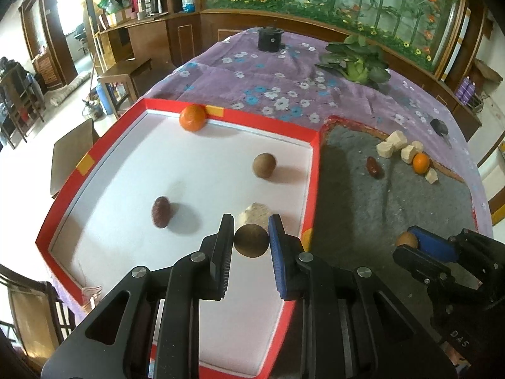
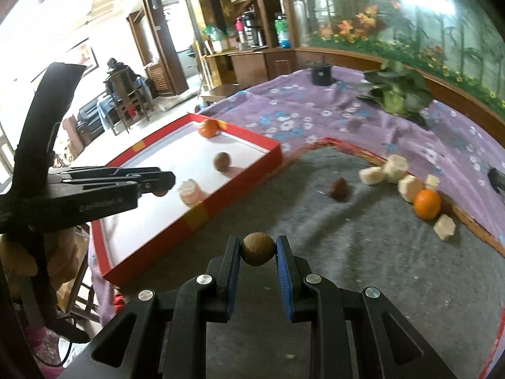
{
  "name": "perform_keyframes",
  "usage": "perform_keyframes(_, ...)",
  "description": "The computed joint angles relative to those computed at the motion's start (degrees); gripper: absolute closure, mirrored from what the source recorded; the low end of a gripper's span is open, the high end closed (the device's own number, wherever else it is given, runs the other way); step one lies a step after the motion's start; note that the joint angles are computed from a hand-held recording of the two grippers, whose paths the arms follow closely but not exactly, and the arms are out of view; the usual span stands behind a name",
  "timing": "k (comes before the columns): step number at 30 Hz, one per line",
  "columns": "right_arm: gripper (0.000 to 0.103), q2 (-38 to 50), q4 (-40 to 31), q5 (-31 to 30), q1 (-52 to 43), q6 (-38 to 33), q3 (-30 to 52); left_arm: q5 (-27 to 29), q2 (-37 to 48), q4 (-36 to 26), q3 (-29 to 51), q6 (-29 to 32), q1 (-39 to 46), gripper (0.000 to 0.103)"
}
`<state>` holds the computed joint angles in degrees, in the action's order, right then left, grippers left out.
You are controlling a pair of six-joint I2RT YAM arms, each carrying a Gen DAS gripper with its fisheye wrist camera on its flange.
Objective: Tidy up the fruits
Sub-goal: 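Carry both brown fruits over the white tray and open both tools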
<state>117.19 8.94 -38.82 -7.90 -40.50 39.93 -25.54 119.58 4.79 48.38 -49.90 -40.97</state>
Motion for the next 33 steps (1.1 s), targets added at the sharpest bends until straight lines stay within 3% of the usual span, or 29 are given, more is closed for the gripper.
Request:
perform_keyframes(16, 0.081, -2.8, 1.5, 1.7, 10.4, 4.5, -0.3, 3.1, -4.2, 6.8, -10.7, -0.1, 3.1, 0.081)
perform_keyframes(33, 0.081, 11.1, -1.8, 9.0, 21.4, 13.9, 17.9, 5.0, 0.8, 8.1, -7.7, 2.4, 3.7, 0.081)
